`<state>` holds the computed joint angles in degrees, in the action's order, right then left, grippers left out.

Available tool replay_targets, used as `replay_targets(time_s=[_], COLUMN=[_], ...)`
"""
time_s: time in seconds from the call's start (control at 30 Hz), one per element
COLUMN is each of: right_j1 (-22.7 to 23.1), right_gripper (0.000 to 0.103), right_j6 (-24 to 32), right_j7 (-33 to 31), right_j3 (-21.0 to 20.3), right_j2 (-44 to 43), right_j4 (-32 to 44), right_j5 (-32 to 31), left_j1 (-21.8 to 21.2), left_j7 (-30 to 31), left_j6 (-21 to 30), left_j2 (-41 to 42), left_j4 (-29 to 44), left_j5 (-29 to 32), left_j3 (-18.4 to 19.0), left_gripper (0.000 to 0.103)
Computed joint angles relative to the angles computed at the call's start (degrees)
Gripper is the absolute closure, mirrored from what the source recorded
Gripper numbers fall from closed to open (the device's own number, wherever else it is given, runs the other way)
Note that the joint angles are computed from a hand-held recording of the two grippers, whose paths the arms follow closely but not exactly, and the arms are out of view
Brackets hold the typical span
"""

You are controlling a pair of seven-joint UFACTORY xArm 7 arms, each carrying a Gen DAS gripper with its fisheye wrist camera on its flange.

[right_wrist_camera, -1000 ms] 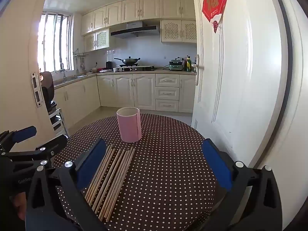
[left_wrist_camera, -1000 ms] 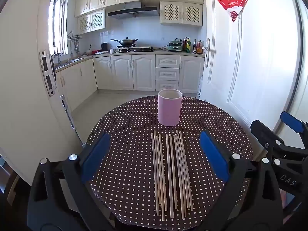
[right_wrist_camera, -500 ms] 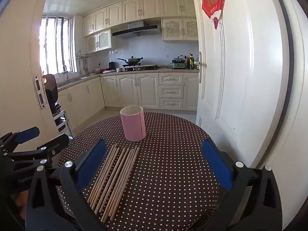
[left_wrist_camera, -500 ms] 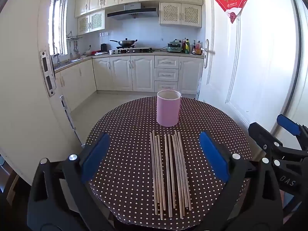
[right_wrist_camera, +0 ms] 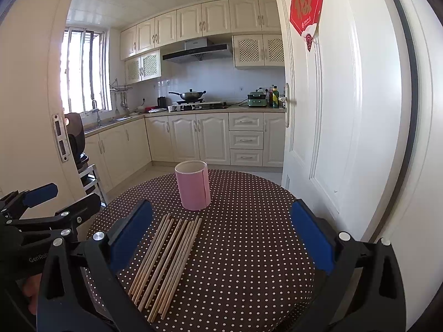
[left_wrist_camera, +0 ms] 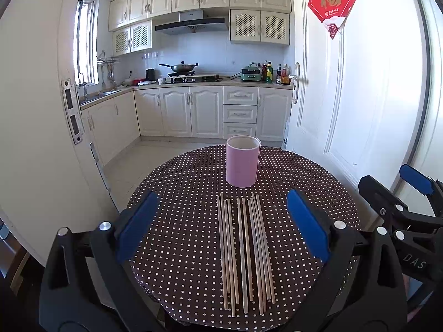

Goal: Organize utensils

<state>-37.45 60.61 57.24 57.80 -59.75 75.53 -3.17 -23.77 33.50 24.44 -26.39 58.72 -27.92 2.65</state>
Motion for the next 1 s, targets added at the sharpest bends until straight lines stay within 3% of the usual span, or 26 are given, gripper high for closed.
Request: replay_targets(time_s=[1.0], right_j1=[1.68], right_gripper=[0.007], right_j6=[-1.64], right_j7=[1.51], right_j3=[-0.77], right_j2=[0.48], right_j4=[-1.64], right_j5=[-0.85], left_j1=[-0.36], left_j7=[0.08], left_j6=[-1.35], left_j2=[-0.25], left_j4=[-0.43], left_j5=[-0.22], left_j3=[0.03], left_gripper=[0.01])
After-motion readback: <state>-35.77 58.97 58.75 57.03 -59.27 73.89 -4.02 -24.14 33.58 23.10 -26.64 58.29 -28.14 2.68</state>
